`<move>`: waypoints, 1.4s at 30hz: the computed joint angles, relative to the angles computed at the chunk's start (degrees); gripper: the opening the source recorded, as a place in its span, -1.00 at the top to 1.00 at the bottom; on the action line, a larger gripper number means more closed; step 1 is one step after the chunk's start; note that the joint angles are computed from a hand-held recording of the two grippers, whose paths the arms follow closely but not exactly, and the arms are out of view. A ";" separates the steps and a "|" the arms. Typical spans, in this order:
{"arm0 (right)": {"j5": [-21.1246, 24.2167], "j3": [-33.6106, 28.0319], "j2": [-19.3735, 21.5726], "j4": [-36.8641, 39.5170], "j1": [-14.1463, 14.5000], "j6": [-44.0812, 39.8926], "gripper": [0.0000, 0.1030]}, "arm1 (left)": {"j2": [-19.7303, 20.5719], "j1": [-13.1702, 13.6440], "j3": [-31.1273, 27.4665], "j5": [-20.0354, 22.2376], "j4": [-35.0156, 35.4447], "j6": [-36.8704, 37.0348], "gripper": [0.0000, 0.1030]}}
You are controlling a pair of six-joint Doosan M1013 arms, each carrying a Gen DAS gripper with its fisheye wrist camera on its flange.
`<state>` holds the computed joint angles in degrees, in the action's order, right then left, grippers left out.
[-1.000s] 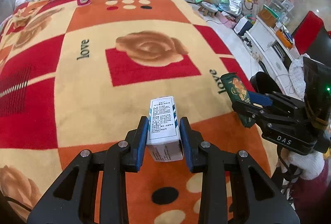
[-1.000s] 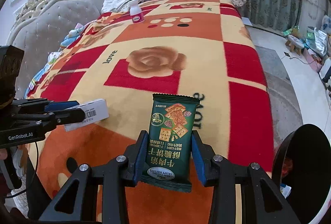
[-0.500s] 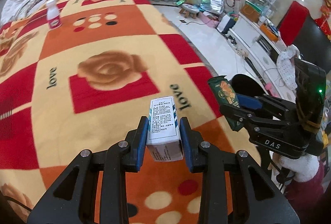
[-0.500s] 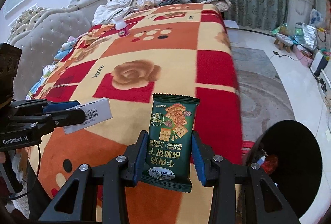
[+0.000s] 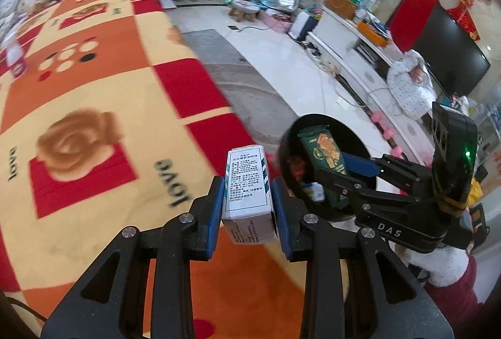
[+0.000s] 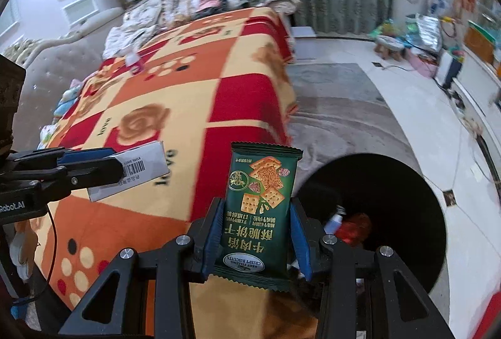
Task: Collect trash
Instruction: 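Carry medicine box and cracker packet over the black bin and open both tools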
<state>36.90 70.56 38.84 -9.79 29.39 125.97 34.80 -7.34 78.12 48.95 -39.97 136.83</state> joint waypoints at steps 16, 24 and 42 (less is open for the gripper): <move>-0.44 6.55 -2.89 -2.91 -3.00 7.31 0.23 | 3.52 -4.85 -4.50 4.26 -0.95 -1.98 0.45; -0.41 8.34 -2.73 -1.36 -4.45 8.65 0.23 | 5.83 -6.21 -6.65 7.07 -2.48 -4.28 0.44; -2.67 11.47 -4.58 -5.30 -3.81 16.86 0.05 | 1.32 -7.19 0.60 -8.84 -1.84 -1.42 -0.11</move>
<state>34.23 82.03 34.27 -15.09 25.58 142.83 36.11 -14.53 78.72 40.11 -41.81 135.42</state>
